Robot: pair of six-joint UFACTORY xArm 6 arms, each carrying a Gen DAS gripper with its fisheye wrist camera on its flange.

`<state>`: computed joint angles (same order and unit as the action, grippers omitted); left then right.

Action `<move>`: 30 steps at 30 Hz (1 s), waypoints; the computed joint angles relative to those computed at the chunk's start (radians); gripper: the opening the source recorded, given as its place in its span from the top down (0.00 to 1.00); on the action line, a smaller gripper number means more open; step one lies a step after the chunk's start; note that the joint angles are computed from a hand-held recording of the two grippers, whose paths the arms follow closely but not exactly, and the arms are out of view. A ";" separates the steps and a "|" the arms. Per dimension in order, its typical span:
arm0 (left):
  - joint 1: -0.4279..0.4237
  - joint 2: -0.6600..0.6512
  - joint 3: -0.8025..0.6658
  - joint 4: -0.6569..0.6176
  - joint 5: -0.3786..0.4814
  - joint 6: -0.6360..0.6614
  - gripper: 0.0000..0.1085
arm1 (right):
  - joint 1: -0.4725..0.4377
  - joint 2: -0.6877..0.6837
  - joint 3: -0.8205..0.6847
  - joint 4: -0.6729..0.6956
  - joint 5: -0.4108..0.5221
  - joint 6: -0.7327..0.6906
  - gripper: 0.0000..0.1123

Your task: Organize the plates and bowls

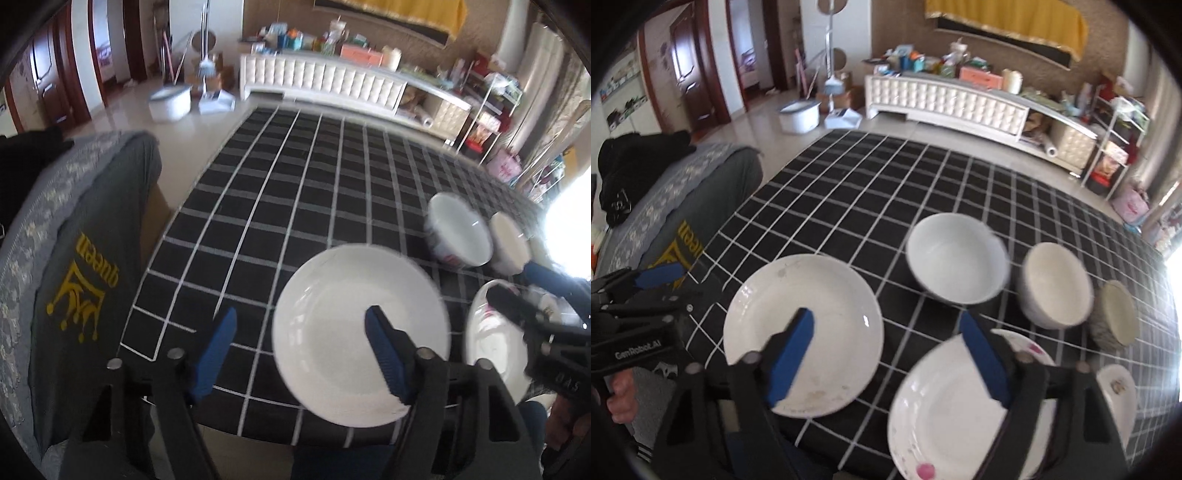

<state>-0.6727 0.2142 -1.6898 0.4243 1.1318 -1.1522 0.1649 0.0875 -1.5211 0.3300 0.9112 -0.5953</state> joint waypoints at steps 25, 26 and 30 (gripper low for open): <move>0.079 0.032 0.121 -0.250 -0.124 0.098 0.86 | -0.002 0.183 -0.108 -0.056 0.162 0.083 0.81; 0.078 0.034 0.118 -0.248 -0.121 0.097 0.86 | -0.004 0.182 -0.106 -0.052 0.161 0.089 0.81; 0.075 0.041 0.106 -0.248 -0.117 0.103 0.86 | -0.015 0.177 -0.106 -0.045 0.172 0.100 0.82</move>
